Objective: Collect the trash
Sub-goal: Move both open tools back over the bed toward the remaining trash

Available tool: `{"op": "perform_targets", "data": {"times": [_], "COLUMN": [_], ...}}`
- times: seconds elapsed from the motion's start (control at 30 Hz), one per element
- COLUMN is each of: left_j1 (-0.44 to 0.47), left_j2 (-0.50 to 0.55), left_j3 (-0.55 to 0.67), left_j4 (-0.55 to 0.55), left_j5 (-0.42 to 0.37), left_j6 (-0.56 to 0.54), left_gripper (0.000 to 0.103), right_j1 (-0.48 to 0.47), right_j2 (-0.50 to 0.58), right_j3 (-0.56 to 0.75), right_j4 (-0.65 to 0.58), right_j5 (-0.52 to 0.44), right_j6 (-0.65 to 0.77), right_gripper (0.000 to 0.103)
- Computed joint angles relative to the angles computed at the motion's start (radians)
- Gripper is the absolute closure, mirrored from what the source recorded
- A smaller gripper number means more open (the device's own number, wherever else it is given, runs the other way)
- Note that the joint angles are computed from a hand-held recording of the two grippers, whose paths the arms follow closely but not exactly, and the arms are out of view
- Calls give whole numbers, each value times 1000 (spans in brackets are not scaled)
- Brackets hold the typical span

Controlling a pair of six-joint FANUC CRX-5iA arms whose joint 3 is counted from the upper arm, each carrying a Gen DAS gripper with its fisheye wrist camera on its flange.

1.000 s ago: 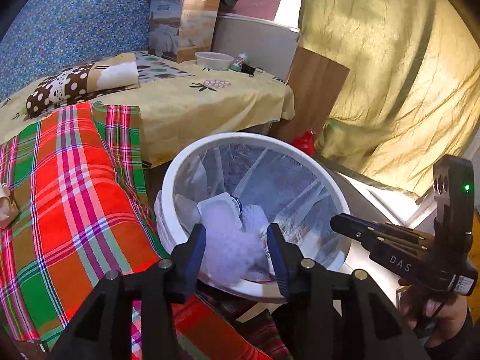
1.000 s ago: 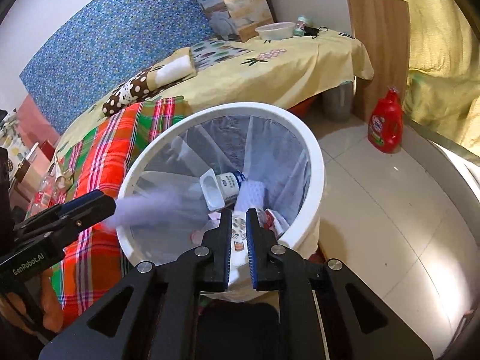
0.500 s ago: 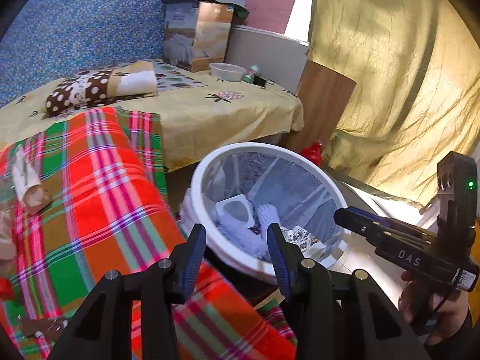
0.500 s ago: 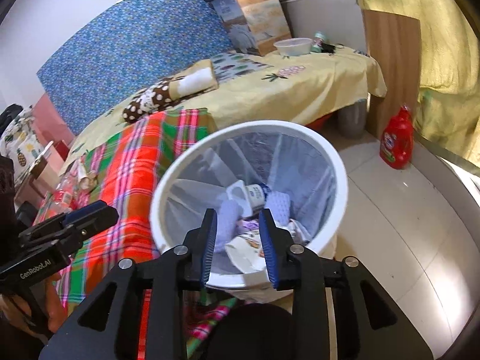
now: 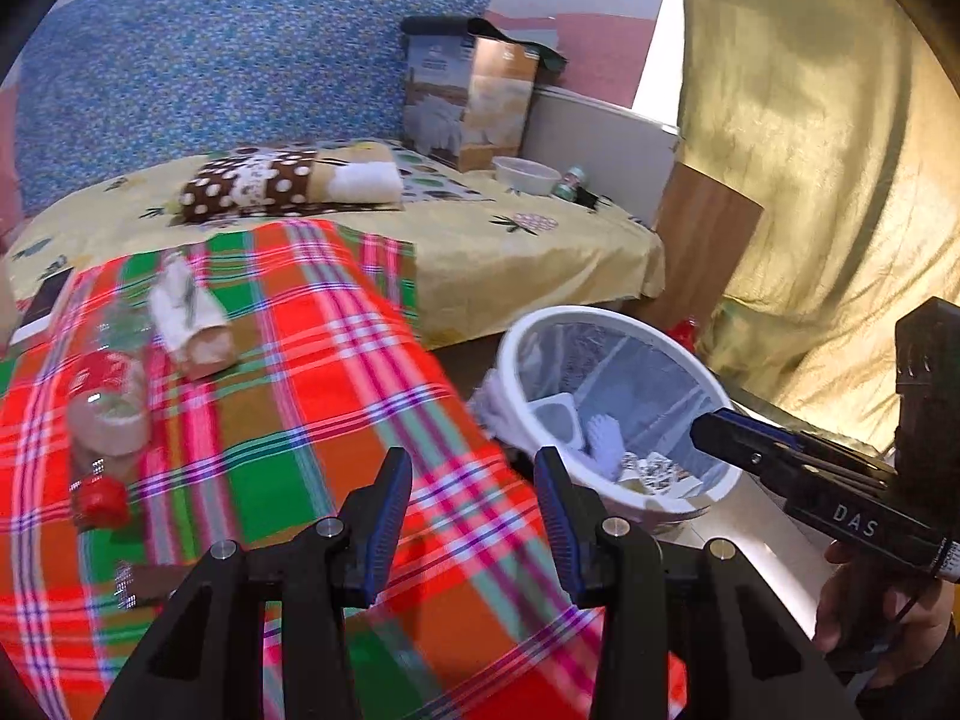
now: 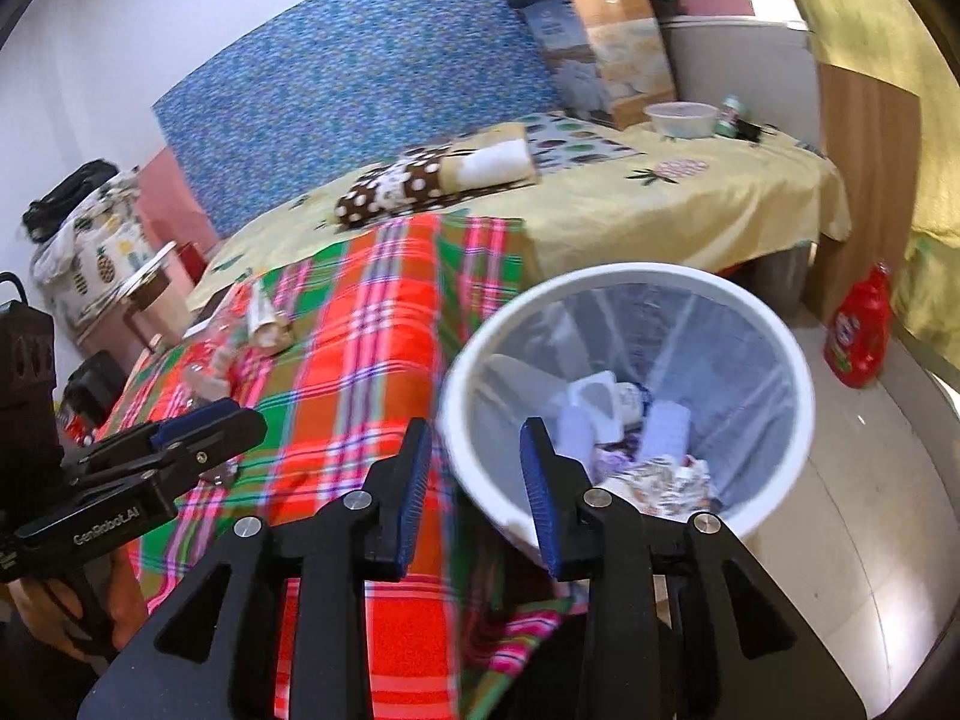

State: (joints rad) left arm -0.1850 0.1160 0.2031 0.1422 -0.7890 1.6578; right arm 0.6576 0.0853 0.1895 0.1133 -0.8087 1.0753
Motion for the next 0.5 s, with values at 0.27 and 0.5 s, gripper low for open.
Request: {"op": "perform_targets", "data": {"times": [0.27,0.5], "left_j1": [38,87], "left_j2": [-70,-125], "left_j3": [-49,-90], "left_j4": [-90,-127], "left_j5": [-25,-34], "left_j6": [92,144], "left_gripper": [61,61], "right_j1": [22,39], "right_j2": [32,66], "right_j3": [58,119], "right_j4": [-67,-117], "right_j5": [-6,-35], "right_j6": [92,166], "right_gripper": [63,63]}}
